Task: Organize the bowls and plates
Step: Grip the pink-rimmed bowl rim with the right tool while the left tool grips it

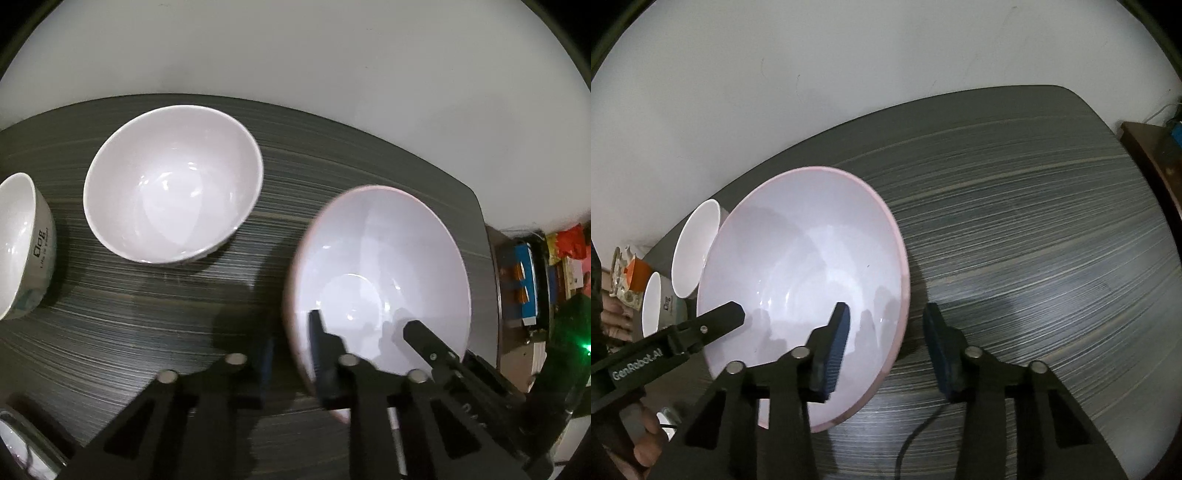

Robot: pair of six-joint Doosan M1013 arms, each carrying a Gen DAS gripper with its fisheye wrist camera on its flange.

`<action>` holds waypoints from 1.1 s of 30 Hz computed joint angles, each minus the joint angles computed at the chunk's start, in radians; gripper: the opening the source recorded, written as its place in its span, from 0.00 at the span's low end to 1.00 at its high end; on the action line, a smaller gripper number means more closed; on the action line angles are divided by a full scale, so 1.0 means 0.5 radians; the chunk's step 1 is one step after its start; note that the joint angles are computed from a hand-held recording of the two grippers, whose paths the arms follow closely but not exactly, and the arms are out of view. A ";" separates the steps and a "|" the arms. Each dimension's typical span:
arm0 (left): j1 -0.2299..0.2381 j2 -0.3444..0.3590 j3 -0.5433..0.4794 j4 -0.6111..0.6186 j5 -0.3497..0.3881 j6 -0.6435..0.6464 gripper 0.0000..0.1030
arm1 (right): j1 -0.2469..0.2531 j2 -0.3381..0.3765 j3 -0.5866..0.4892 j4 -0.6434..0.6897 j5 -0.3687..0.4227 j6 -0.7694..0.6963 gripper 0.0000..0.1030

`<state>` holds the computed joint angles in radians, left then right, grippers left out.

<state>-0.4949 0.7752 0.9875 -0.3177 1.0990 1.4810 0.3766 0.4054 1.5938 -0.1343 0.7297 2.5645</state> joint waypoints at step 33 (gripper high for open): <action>0.100 -0.759 0.965 0.033 -0.277 0.087 0.14 | 0.455 -0.226 0.083 -0.181 0.041 0.340 0.20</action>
<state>-0.4450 0.3958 1.4699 -0.3011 0.9605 1.5243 0.6040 0.2926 1.6354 -0.2248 0.7502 2.7348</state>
